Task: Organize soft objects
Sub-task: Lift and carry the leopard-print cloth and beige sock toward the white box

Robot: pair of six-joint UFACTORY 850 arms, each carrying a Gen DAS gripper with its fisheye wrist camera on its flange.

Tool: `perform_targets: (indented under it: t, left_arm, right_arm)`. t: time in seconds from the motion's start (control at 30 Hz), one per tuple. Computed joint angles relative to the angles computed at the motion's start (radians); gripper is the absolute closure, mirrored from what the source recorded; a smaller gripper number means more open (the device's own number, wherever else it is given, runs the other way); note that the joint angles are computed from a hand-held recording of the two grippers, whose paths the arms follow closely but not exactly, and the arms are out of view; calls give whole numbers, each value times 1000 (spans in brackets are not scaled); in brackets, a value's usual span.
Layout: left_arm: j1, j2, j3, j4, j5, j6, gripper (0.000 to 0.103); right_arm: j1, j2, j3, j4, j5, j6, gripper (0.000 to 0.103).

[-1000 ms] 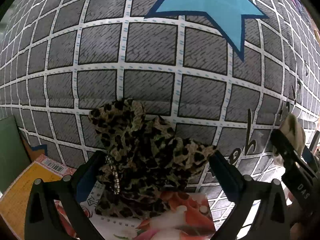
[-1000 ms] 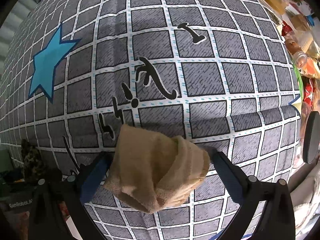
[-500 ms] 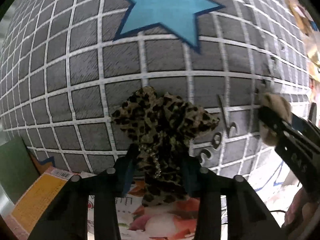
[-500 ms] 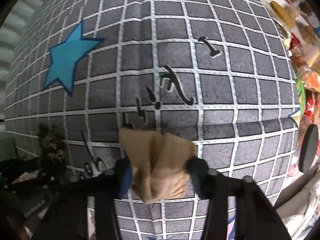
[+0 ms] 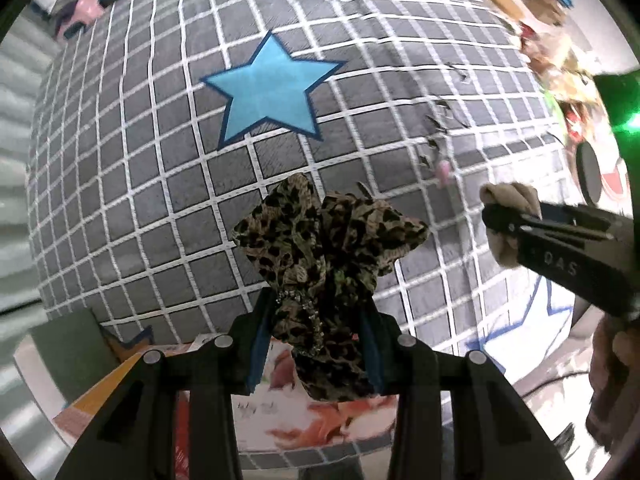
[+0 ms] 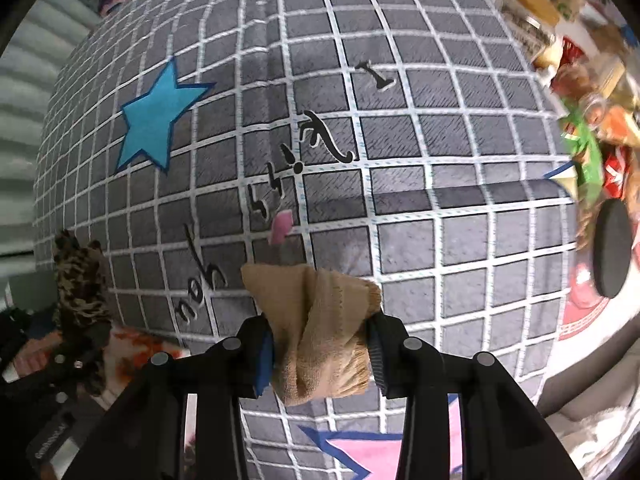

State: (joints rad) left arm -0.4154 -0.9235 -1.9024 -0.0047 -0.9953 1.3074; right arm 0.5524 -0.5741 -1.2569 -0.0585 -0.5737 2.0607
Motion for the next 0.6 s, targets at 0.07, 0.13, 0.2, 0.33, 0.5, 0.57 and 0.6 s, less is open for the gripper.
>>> perform_targets:
  t: [0.07, 0.13, 0.2, 0.33, 0.5, 0.57, 0.6]
  left_arm:
    - [10, 20, 6, -19, -16, 54, 60]
    - [29, 43, 16, -39, -28, 117, 60]
    - [62, 60, 36, -52, -31, 180, 60]
    - [112, 78, 64, -46, -53, 265, 60]
    - [159, 95, 78, -33, -71, 347, 60]
    - [176, 92, 69, -29, -89, 373, 60]
    - [185, 92, 66, -31, -93, 390, 60]
  right_arm:
    - [12, 5, -14, -15, -9, 19, 63]
    - [32, 5, -37, -35, -25, 53, 63]
    - [52, -18, -87, -47, -59, 69, 63]
    - [85, -70, -191, -49, -123, 60, 63]
    - [123, -82, -243, -41, -145, 76, 63]
    - [132, -111, -295, -34, -159, 70, 63]
    - [137, -132, -332, -29, -170, 57, 63]
